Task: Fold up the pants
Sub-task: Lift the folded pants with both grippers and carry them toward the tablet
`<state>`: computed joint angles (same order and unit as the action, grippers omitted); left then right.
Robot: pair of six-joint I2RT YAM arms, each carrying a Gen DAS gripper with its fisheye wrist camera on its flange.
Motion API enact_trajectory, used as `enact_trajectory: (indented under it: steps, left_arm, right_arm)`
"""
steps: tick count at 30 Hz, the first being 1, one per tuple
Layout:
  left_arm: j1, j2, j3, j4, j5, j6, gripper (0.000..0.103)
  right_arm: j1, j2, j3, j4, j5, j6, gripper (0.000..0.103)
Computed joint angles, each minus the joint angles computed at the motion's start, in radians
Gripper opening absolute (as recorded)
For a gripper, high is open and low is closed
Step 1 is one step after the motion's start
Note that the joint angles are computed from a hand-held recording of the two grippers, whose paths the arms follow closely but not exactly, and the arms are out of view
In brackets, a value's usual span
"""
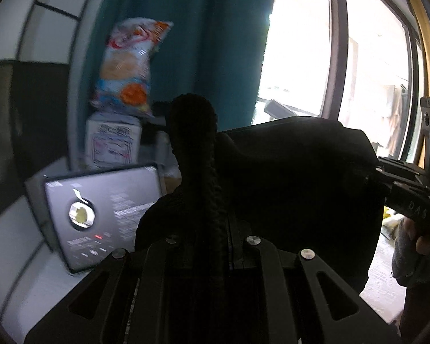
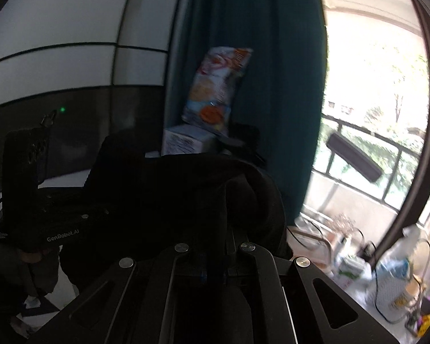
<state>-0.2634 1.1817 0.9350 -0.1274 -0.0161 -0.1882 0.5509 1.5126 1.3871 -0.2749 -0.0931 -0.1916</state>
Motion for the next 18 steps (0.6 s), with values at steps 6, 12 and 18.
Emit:
enact_trajectory:
  steps: [6, 12, 18]
  left_arm:
    - [0.123, -0.033, 0.055, -0.043, 0.04, 0.072, 0.012]
    - [0.214, -0.007, 0.113, -0.056, 0.08, 0.116, 0.012]
    - [0.242, 0.168, 0.124, -0.064, 0.134, 0.135, 0.012]
  right_arm:
    - [0.086, 0.127, 0.21, -0.013, 0.016, -0.017, 0.005]
    - [0.098, 0.221, 0.335, -0.002, -0.018, 0.01, 0.005]
    - [0.041, 0.324, 0.283, 0.029, -0.07, 0.106, 0.005]
